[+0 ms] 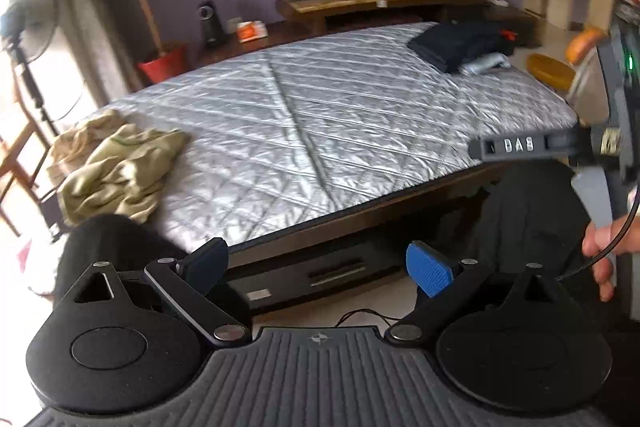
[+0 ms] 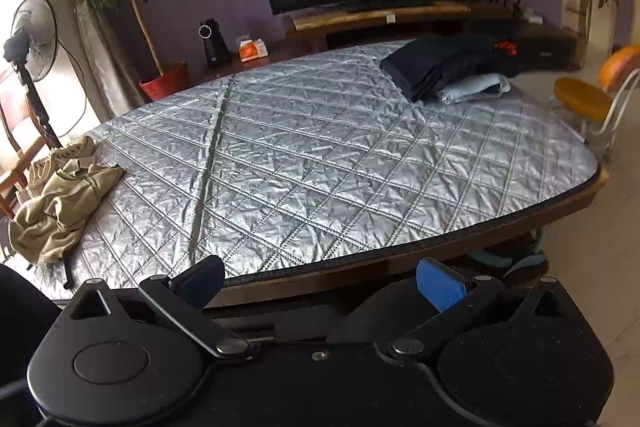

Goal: Fold clothes

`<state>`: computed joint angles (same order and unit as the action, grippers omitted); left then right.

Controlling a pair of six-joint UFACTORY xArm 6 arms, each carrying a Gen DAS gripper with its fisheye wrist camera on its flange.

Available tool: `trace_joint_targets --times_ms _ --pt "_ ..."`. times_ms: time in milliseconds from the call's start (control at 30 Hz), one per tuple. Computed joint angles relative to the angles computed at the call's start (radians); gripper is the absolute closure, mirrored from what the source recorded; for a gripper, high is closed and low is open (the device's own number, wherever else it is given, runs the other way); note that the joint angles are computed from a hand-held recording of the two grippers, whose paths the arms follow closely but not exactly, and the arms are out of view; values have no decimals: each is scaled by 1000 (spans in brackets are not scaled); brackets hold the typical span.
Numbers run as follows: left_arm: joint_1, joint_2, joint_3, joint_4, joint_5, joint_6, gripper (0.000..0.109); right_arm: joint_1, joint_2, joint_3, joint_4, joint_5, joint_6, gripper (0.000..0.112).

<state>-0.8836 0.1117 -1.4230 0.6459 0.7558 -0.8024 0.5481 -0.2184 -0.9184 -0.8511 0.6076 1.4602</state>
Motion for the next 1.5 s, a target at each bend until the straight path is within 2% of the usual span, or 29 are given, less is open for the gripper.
trace_joint_targets --times_ms 167,267,367,967,1500 --pt "-6 -24 -33 -6 16 -24 11 17 22 -26 -4 41 -19 10" --pt "-24 -27 -54 5 25 -12 6 25 35 -40 -2 56 -39 10" --pt "-48 -24 -76 16 38 11 6 30 43 -46 -1 62 -56 10" --pt "-76 -8 -113 16 95 11 6 17 39 -37 22 55 -75 10" --pt "-78 -7 -115 15 105 22 6 14 42 -40 35 55 -96 10"
